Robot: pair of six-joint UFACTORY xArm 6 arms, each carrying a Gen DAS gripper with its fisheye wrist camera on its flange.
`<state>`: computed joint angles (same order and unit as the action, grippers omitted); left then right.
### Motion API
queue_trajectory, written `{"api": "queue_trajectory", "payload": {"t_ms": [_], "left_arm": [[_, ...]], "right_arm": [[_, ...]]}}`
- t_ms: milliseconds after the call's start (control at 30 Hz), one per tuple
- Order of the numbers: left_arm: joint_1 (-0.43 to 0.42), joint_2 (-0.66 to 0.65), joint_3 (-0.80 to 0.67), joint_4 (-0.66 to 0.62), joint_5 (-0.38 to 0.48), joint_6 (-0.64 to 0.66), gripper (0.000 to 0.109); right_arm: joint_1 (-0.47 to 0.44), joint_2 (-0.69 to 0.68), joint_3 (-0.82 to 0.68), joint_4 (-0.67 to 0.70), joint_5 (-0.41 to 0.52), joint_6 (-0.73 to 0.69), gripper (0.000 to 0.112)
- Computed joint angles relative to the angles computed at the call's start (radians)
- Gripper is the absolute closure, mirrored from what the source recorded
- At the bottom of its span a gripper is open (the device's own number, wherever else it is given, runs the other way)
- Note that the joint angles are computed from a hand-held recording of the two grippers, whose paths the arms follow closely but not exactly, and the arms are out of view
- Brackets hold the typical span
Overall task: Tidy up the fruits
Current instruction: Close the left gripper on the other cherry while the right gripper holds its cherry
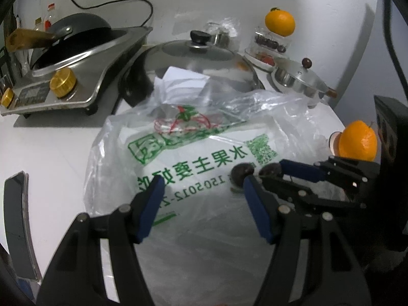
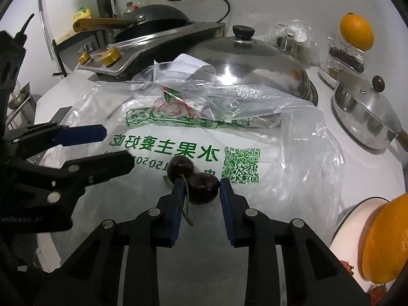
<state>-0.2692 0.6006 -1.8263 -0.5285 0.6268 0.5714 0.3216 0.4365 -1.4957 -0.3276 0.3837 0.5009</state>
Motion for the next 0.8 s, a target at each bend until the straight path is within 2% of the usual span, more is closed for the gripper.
{"api": "queue_trajectory", "payload": {"t_ms": [167, 400, 600, 700, 800], "left_arm": [[-0.009, 0.003, -0.018, 0.011, 0.022, -0.008, 0.043], [-0.034, -0.009, -0.005, 0.014, -0.008, -0.008, 0.043], [-0.051, 0.032, -0.063, 0.052, 0.033, -0.036, 0.043], [-0.062, 0.053, -0.088, 0.069, 0.050, -0.043, 0.043], [-0.073, 0.084, -0.124, 0.123, 0.063, -0.091, 0.043]], "right_arm": [[0.009, -0.050, 0.063, -0.004, 0.004, -0.001, 0.082], [0.007, -0.102, 0.148, -0.003, -0.020, 0.008, 0.082], [-0.001, -0.130, 0.200, 0.009, -0.061, 0.016, 0.082], [-0.009, -0.137, 0.220, -0.025, -0.089, 0.043, 0.077], [-0.014, -0.139, 0.231, 0.020, -0.110, 0.010, 0.075]]}}
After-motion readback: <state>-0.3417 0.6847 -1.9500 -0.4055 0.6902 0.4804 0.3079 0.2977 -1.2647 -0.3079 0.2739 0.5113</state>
